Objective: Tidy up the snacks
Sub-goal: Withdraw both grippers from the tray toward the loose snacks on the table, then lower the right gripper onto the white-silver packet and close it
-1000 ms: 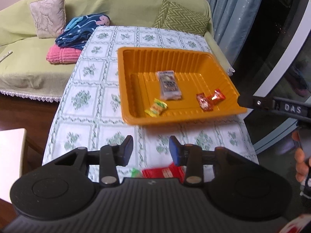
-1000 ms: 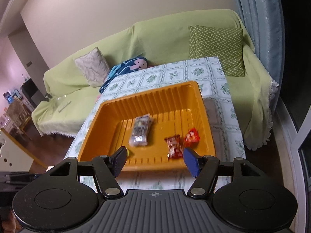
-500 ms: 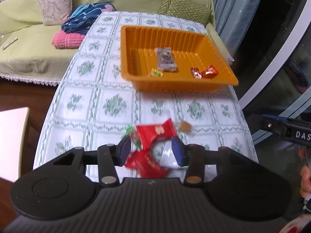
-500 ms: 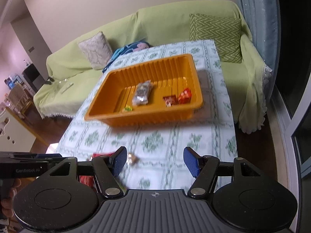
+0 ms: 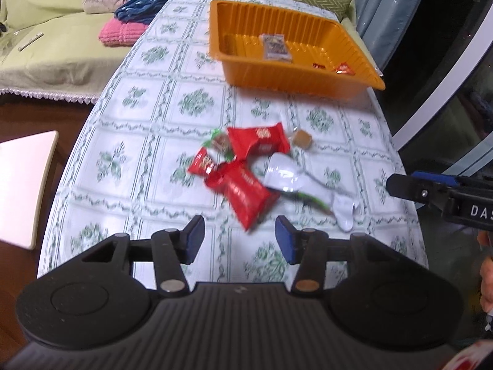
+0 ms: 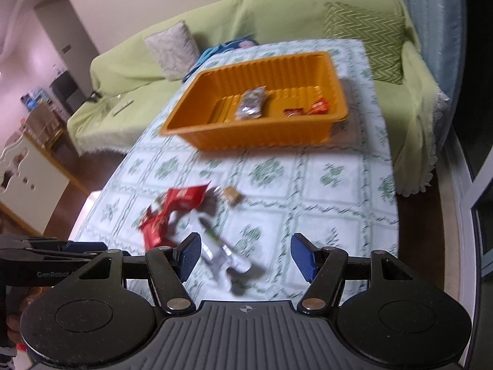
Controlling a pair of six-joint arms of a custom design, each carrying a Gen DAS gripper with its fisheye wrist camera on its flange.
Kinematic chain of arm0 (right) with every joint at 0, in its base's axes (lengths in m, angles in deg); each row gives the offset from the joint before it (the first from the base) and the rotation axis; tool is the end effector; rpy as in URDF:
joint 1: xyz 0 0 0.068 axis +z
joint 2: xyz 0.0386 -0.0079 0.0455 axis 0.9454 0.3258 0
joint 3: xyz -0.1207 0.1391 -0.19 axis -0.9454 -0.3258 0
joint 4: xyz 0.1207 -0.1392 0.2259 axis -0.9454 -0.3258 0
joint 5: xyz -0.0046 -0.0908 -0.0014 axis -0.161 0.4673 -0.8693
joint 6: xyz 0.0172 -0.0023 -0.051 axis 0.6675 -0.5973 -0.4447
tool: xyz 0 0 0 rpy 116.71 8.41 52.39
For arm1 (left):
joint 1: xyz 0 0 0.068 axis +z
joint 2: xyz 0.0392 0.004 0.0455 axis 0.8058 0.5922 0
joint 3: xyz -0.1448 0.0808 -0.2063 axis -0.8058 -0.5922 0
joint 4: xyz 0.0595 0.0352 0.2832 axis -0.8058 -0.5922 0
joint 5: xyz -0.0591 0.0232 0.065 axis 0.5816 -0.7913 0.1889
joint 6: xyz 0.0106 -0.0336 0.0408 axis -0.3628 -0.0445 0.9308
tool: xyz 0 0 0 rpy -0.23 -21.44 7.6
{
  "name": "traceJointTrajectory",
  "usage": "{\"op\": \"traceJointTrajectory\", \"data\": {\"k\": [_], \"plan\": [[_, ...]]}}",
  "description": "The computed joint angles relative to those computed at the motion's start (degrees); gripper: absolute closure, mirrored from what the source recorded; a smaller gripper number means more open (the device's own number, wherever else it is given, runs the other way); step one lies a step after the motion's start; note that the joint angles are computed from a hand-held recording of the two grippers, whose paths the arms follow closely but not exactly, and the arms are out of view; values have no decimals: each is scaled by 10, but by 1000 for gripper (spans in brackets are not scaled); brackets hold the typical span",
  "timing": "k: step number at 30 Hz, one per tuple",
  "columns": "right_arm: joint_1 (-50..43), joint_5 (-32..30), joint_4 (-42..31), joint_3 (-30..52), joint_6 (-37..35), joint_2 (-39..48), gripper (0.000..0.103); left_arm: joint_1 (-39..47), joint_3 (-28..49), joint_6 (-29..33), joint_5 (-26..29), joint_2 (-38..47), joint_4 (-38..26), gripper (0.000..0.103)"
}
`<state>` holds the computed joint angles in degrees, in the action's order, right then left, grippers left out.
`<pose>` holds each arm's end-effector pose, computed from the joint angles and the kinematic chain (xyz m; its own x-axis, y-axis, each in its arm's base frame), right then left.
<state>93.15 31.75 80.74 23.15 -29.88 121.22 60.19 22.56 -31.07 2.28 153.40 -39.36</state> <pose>0.2055 0.0798 0.0772 -0.7281 0.3466 -0.5914 0.1564 0.9240 0.3489 0.3096 0.0225 0.0748 -0.8086 0.3550 -0.4692 0.4588 0.8797 -0.1251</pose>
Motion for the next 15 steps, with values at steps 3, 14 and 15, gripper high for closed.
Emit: {"op": "traceJointTrajectory", "data": {"k": [3,14,15], "plan": [[20,-3,13,5,-2,19,38,9,-12,2,-6,-5,4,55],[48,-10,43,36,-33,97,38,30,-23,0,-12,-9,11,52],[47,-11,44,41,-35,105,39,31,-24,0,-13,-9,11,52]]}}
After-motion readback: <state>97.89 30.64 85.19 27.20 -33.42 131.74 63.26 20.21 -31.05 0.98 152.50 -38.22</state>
